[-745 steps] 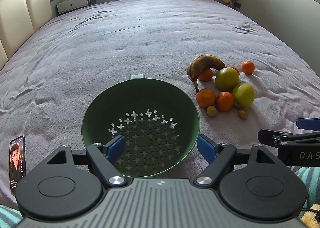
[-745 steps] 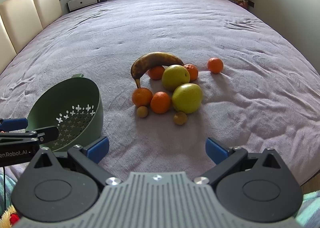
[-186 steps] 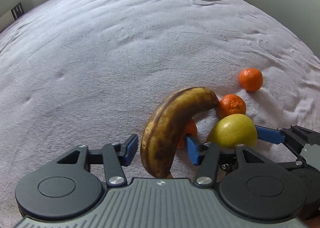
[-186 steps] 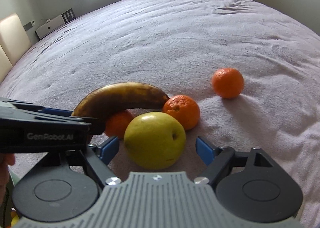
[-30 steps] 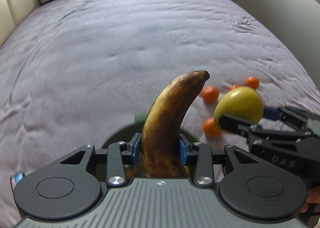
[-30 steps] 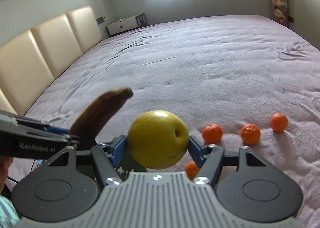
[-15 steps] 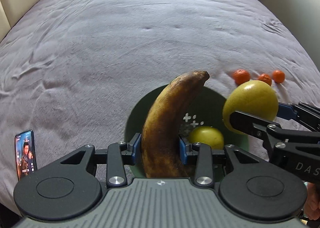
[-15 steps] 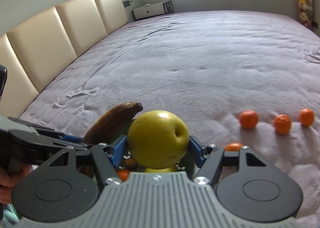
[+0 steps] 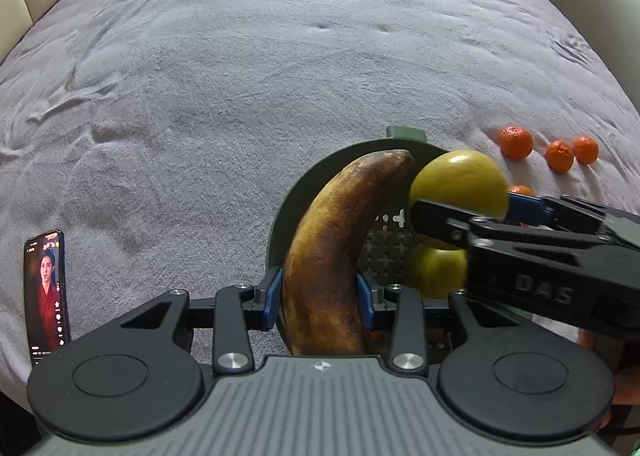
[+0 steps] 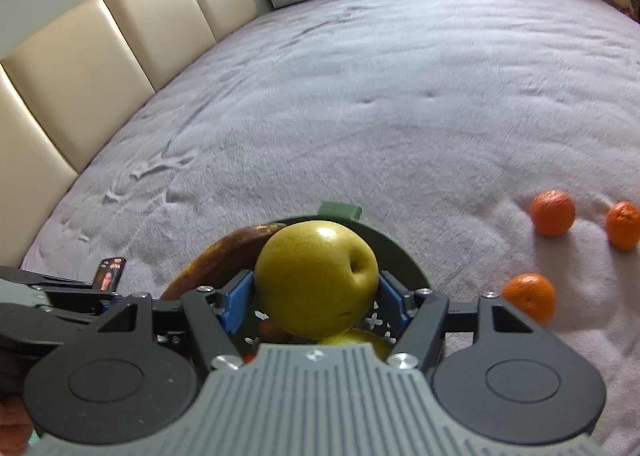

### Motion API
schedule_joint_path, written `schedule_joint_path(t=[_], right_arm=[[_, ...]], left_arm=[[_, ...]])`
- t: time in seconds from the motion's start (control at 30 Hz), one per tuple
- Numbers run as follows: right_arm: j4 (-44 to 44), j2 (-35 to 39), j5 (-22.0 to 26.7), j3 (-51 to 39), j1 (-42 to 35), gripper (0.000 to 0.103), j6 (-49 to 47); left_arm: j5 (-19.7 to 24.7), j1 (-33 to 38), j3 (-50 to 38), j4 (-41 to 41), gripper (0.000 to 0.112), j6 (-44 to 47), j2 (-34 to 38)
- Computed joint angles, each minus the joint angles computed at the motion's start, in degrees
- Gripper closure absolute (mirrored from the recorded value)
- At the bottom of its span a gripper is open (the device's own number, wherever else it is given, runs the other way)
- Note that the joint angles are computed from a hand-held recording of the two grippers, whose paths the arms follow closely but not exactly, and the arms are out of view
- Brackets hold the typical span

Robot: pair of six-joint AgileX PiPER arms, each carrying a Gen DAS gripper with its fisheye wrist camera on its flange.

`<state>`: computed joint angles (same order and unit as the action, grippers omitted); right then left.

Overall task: Organize fruits
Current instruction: 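Carry the banana and yellow fruit in both grippers over the colander, then open both grippers to drop the banana and yellow fruit into the colander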

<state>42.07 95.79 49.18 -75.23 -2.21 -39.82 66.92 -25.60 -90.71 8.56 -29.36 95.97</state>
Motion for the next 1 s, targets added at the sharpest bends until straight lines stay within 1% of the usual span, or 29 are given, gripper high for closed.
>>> schedule_joint_path(t=[0.17, 0.33, 0.63, 0.7, 0.77, 0.83, 1.0], right_arm=[[-2.6, 2.8, 0.2, -1.9, 1.5, 0.039, 0.7], [-3.2, 5.0, 1.9, -4.1, 1.1, 0.039, 0.6], [-3.4, 5.7, 1.7, -4.4, 1.2, 0.039, 1.3], [-2.5, 5.6, 1.5, -4.2, 0.9, 0.039, 0.6], [-0.6, 5.5, 2.4, -4.2, 0.1, 0.039, -0.5], [0.2, 5.3, 3.0, -4.1, -0.2, 0.039, -0.9], [-0.7, 4.5, 2.3, -3.6, -0.1, 0.039, 0.1]], left_arm=[[0.4, -0.5, -0.4, 0.8, 0.069, 0.9, 1.2], [0.3, 0.5, -0.9, -0.6, 0.069, 1.7, 2.1], [0.1, 1.0, -1.1, -1.4, 0.069, 1.6, 2.8], [-0.2, 1.1, -1.0, -1.4, 0.069, 1.2, 2.9], [-0.5, 1.0, -1.0, -1.3, 0.068, 1.2, 3.0], [-0.2, 0.2, -1.5, 0.7, 0.068, 0.7, 3.3], [0.3, -0.2, -2.0, 1.3, 0.068, 0.2, 3.8]])
